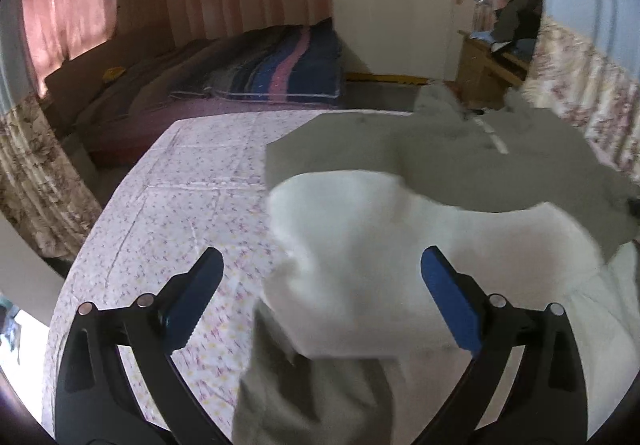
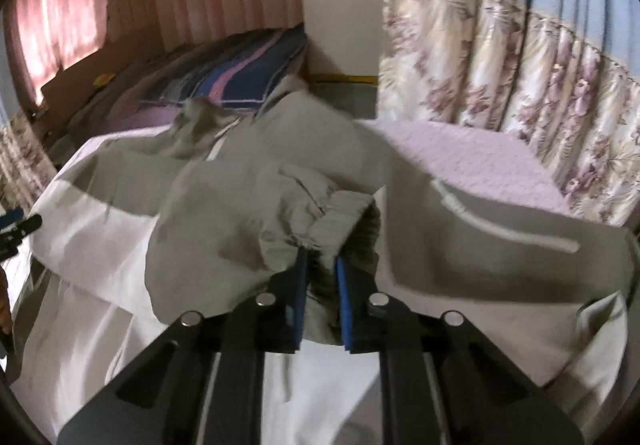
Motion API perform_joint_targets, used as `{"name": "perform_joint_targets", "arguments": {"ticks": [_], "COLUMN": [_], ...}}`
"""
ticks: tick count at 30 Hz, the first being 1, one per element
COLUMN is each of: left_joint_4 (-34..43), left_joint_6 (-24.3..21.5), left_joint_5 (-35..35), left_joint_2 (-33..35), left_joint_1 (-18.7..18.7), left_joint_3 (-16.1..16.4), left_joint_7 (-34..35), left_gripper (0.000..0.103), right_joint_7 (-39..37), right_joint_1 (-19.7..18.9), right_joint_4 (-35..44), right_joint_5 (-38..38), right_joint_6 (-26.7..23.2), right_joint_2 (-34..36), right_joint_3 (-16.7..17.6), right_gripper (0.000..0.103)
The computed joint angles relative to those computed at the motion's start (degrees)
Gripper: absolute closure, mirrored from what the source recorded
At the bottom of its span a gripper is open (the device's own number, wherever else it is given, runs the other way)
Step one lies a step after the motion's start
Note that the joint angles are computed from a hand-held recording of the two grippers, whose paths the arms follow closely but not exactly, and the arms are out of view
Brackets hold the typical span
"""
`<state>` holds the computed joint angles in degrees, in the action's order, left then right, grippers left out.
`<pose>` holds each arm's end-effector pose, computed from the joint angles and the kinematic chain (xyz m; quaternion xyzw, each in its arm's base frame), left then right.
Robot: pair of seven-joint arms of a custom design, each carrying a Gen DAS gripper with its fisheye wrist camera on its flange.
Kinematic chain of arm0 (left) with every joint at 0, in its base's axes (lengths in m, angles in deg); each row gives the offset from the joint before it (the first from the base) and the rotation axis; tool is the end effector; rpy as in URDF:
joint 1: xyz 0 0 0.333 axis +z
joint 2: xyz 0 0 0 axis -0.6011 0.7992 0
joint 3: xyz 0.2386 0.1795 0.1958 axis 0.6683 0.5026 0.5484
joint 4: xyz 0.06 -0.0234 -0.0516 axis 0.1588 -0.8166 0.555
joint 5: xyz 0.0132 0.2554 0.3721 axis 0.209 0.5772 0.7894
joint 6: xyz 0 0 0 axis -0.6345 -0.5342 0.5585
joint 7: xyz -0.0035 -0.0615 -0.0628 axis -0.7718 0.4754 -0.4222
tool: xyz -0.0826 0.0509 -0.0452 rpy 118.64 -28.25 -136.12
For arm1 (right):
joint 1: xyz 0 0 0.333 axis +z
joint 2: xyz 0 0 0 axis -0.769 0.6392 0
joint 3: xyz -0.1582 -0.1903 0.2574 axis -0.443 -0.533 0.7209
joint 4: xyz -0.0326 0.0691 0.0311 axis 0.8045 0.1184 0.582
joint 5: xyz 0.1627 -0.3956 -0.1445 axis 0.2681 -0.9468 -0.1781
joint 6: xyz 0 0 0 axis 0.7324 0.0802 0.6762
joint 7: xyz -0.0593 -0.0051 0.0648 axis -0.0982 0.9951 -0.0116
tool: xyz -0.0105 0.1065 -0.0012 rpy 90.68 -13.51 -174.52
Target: Fold large clothes
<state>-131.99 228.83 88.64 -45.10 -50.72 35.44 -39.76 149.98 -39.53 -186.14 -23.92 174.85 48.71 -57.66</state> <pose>0.6791 -0.2573 0.5329 -0.6437 0.6576 -0.2567 0.2955 0.6712 0.1343 0.5446 -0.6394 0.6663 -0.2553 0.2865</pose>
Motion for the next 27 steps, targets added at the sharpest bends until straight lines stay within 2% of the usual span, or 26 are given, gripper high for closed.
{"name": "perform_joint_targets", "arguments": {"ticks": [1,3,4,7,11,14,17,22,24,27], "left_joint_4": [1.35,3.42,3.93,3.09,-0.76,-4.4,-8.16,-16.06,-19.71,-23.26], "left_joint_6": [-1.99,-4.67,-5.26,-3.94,-0.19,2.6,4.93,7.43,8.74,9.68], "left_joint_5": [0.1,-1.22,-2.06,-2.58,-2.46,-0.88,-1.03,-0.54,-2.22,-4.98], "left_joint_2": [1.18,3.2,3.85,3.92,0.67,-3.0,-6.89,-14.86,-18.51,-22.15], "left_joint_1": [-0.16,-0.14,-0.08,-0.26,-0.11,-0.1,0.5,1.81,2.35,3.25], "left_joint_3": [0.15,0.09,0.08,0.51,0.64,0.1,-1.42,-4.39,-5.64,-7.16], "left_joint_7": [0.08,1.46,2.1,2.03,0.5,-1.02,-0.44,0.44,2.46,4.83], "left_gripper": [0.005,0.007,0.007,0.009,0.01,0.01,0.009,0.006,0.006,0.005], "right_joint_7": [-1.47,-2.5,-0.4,4.06,9.4,10.05,8.0,9.61,10.72,9.59], "right_joint_1": [-0.32,-0.35,0.12,0.15,-1.24,-2.59,-3.53,-6.99,-9.98,-12.58], "right_joint_4": [0.83,1.76,1.53,-2.28,-7.01,-9.73,-11.85,-18.58,-21.21,-24.05], "right_joint_5": [1.6,2.45,0.01,-3.84,-8.59,-8.91,-7.17,-10.31,-13.11,-14.63], "right_joint_6": [-1.42,-3.63,-4.29,-1.2,1.4,1.56,1.91,2.4,1.34,-2.03], "right_joint_2": [0.46,1.26,1.29,-1.16,-5.67,-8.88,-11.65,-20.34,-24.01,-28.08], "right_joint_3": [0.14,0.14,-0.39,-1.06,-0.7,0.32,1.23,3.61,5.64,6.66], "right_gripper": [0.088,0.078,0.065,0.042,0.037,0.033,0.032,0.024,0.022,0.022]}}
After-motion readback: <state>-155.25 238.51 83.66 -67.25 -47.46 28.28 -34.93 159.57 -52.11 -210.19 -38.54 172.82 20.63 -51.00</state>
